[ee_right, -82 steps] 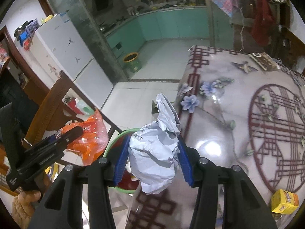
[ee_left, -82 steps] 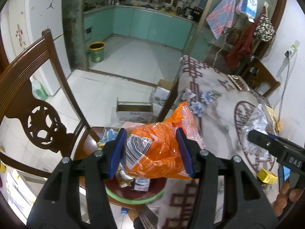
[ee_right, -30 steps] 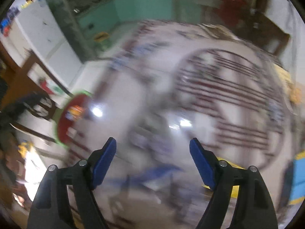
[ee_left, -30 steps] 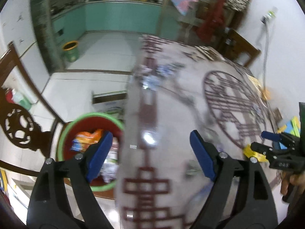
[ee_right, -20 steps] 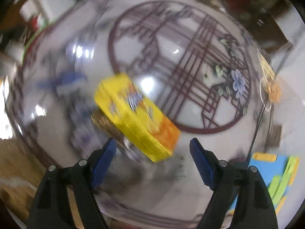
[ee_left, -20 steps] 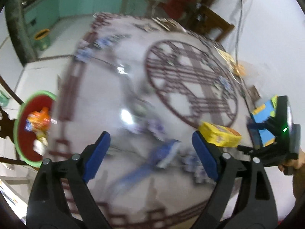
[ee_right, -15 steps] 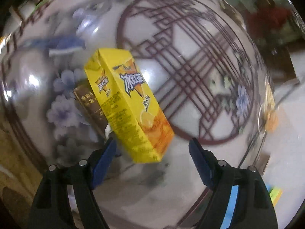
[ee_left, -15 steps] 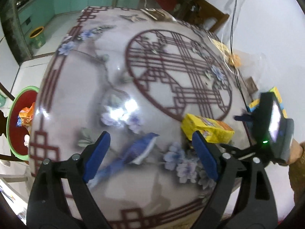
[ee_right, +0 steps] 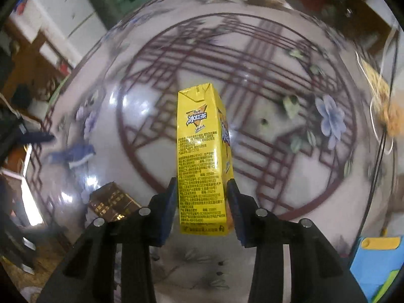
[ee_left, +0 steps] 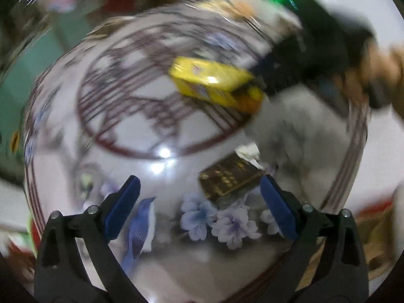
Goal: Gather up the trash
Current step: 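Grasp the yellow snack box with the right tool while the left tool grasps the dark cigarette pack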
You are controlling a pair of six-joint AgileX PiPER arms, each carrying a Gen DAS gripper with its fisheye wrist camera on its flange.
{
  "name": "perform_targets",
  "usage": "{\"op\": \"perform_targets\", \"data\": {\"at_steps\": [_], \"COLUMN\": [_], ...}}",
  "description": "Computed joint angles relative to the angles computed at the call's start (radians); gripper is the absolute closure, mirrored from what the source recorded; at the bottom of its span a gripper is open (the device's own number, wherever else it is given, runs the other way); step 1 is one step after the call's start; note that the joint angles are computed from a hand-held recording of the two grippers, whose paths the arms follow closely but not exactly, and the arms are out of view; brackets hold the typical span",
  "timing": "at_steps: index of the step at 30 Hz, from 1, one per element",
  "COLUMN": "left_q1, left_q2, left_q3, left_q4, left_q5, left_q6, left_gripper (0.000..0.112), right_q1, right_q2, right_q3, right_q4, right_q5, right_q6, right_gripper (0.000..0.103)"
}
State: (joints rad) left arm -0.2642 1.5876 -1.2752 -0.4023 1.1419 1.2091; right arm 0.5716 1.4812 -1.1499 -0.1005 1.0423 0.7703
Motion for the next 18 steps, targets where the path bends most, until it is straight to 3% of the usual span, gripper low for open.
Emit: {"op": "perform_targets", "data": {"at_steps": [4,6,8,9,12,14,18], "left_q1": [-0.136,-0.17,-0.196,-0.201,-0.175,-0.135,-0.056], "left_q2": [-0.011,0.009,0.036,0.044,0.076,0.092,0.122], "left_q3": [0.124,0.138,0.142,0.14,0.098,0.045,-0.089], "left_q4": [0.093,0.119,0.156,0.167,0.135,0.101,0.043], "left_q5": [-0.146,-0.165,-0.179,-0.186,-0.145,-0.117,-0.051], "left_q6": [0.064,0.053,0.025,0.013,-0.005,-0.051,-0.194], "left_gripper": [0.019,0.025,0.05,0.056,0.071,0.091,0.09], "right_q1": [-0.051,-0.072,-0.085,-0.097,-0.097,-0.088,-0.059], "right_q2": [-0.067,-0.108,-0.14,-0.149,-0.178,-0.188,-0.215], "right_q3": [0.074,0.124,0.159,0.172,0.206,0.21,0.206], "right_q4": [0.032,0.052,0.063,0.066,0.065,0.049,-0.007], "right_q5": [-0.029,-0.063,-0.086,-0.098,-0.128,-0.142,-0.186], "right_q6": [0.013,0.017,0.032,0.03,0.064,0.111,0.239], "right_gripper": [0.065,0.065,0.065,0.065,0.065,0.065,0.068]}}
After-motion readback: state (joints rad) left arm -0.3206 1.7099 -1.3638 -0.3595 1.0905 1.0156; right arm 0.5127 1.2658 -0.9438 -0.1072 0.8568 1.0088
